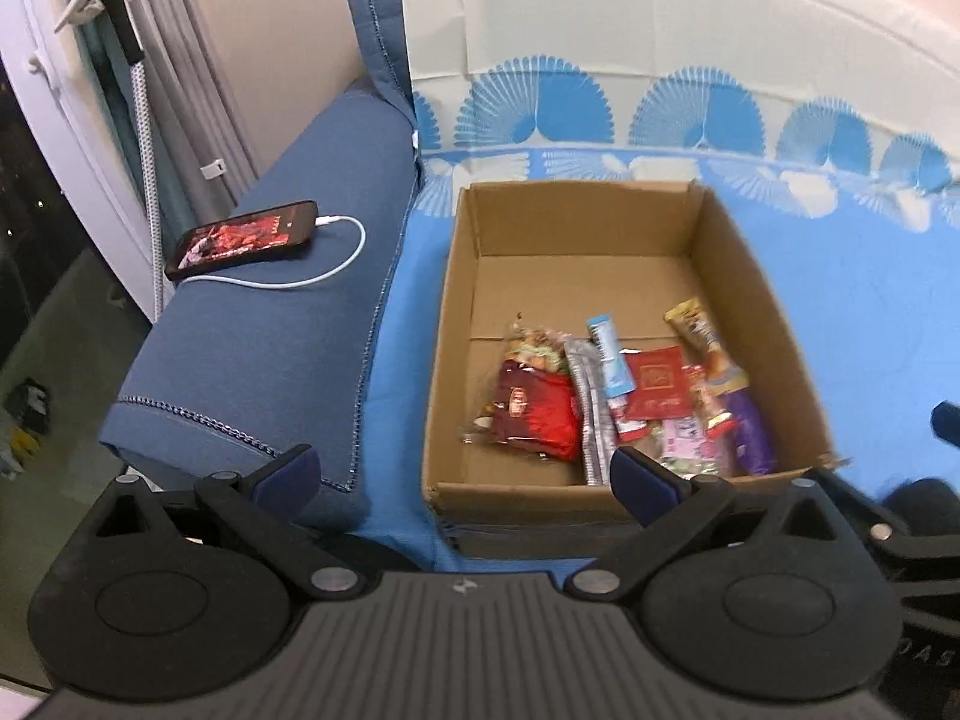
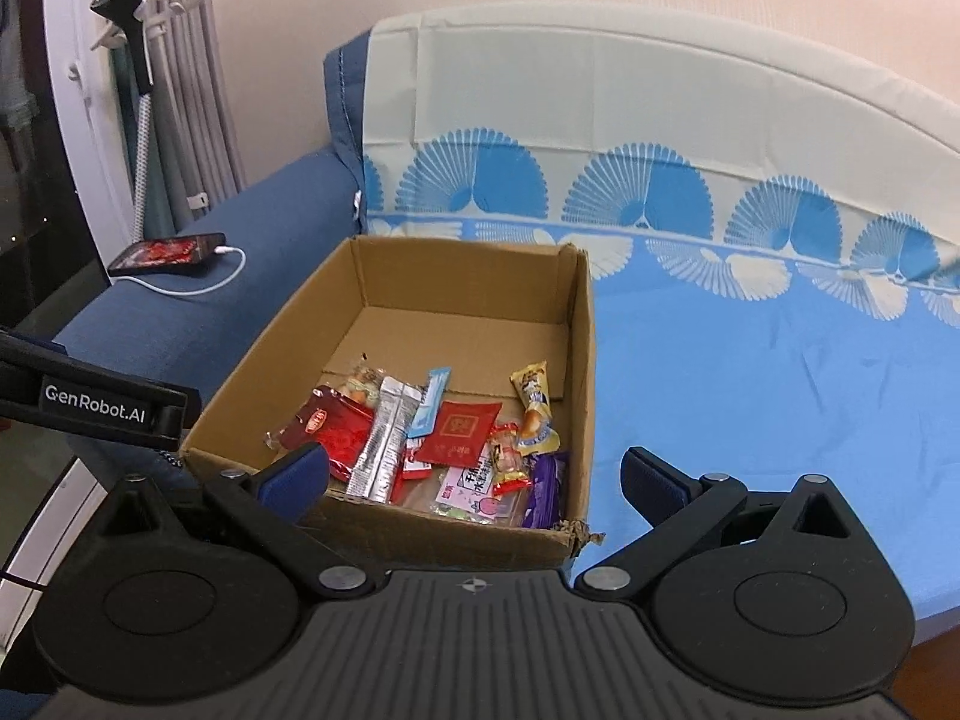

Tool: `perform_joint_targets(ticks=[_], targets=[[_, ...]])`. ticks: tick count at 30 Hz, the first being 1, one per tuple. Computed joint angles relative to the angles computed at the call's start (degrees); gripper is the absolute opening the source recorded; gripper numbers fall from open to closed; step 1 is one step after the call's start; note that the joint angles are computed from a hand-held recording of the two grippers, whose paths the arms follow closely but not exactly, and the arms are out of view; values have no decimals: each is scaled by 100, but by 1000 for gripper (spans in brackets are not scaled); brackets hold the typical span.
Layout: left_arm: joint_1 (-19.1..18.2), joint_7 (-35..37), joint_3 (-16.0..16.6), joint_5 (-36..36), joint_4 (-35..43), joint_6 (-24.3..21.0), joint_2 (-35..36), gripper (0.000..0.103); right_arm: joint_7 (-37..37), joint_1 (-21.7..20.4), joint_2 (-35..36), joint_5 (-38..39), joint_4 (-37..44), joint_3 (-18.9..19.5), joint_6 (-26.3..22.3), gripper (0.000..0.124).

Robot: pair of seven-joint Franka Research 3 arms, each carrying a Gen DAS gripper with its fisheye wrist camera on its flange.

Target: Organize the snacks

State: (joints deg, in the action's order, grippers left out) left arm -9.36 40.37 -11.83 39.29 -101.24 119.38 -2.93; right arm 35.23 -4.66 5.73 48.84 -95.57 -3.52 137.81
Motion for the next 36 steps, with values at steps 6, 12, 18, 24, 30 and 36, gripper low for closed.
perform_joint_targets(ticks=[6, 12, 18, 24, 30, 36], targets=[[-52, 88, -37, -101, 16, -50, -12, 103, -143, -3, -167, 150, -176, -38, 84, 103], [-68, 132, -38, -201, 9, -41, -35, 103, -78, 12, -192, 170, -203, -68, 153, 103], [-74, 150, -39, -193, 42, -58, -7, 103, -72, 22, -199, 168, -211, -72, 139, 103], [-95, 234, -35, -235, 116, -111, 50, 103, -82, 18, -190, 183, -203, -75, 129, 103], [-86, 244, -13, -293, 122, -86, 60, 103, -75, 20, -196, 185, -216, -74, 145, 103], [-67, 277, 4, -365, 134, -71, 76, 103, -46, 19, -190, 161, -213, -77, 120, 103]])
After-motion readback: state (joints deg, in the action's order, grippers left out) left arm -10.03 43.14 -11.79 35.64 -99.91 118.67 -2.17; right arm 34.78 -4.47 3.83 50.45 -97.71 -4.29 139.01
